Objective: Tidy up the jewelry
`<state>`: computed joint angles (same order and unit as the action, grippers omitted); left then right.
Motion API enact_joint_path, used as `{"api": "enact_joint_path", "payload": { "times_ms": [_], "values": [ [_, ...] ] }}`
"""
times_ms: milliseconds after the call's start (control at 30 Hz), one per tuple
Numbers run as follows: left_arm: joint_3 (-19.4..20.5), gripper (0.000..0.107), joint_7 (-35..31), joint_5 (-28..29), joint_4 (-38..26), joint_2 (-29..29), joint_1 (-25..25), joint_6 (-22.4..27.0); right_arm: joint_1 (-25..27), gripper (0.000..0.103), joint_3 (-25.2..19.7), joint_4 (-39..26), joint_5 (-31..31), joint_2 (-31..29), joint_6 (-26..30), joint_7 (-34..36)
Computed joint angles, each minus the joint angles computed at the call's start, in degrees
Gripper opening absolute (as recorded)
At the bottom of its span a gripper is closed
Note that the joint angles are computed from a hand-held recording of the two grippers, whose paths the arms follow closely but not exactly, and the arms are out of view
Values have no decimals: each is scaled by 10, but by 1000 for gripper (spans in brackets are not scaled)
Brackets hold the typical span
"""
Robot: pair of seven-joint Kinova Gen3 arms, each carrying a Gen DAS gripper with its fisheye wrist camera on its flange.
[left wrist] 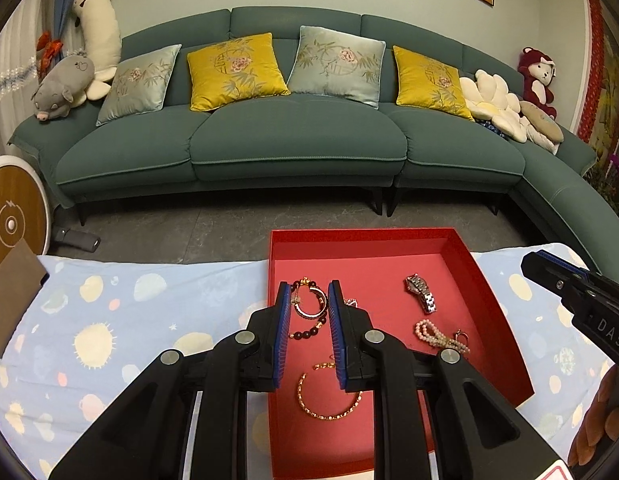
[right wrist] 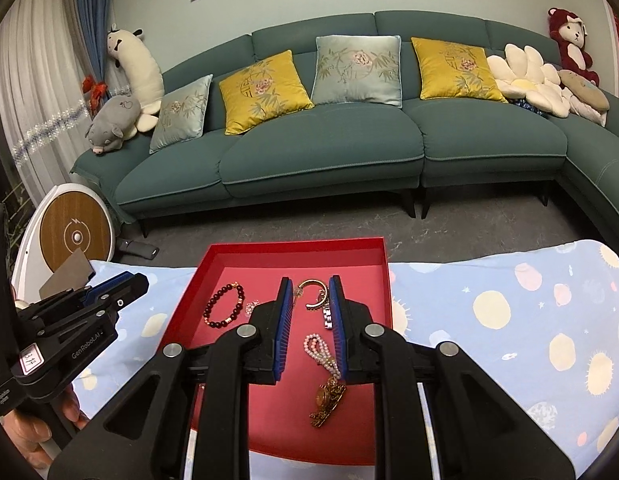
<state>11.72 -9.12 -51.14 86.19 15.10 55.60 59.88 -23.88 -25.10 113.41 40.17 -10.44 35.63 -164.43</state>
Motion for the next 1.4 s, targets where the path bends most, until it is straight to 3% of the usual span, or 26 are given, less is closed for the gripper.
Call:
{"api": "enact_joint_path", "payload": {
  "times_ms": [633,700,767,833,900,967,1200,1267,1400],
  "values": [
    [-22,19,-9,11,19,27,-7,-29,-39,18,58,16,13,62,-43,-5],
    [-22,23,-10,14,18,27,-10,-32,-42,19,59,17,23,65,-40,-16],
    [-26,40,1,4,19,26,-4,-25,-45,21,64,17,21,66,-41,-19],
    [-29,49,17,-14,18,28,7,-9,-46,21,65,16,26,63,-38,-26],
    [-28,52,27,-27,17,24,11,-1,-45,24,64,17,33,54,-36,-34],
    [-24,52,34,-30,18,13,7,-1,-40,32,58,19,45,39,-34,-48],
    [9,52,51,-56,3,-39,6,34,-16,33,24,-8,1,-36,4,-3],
    [25,52,56,-72,-7,-52,14,57,-10,40,6,-18,-11,-61,27,14],
    [62,58,57,-109,-34,-67,44,131,26,43,-73,-42,-5,-107,102,10]
  ]
}}
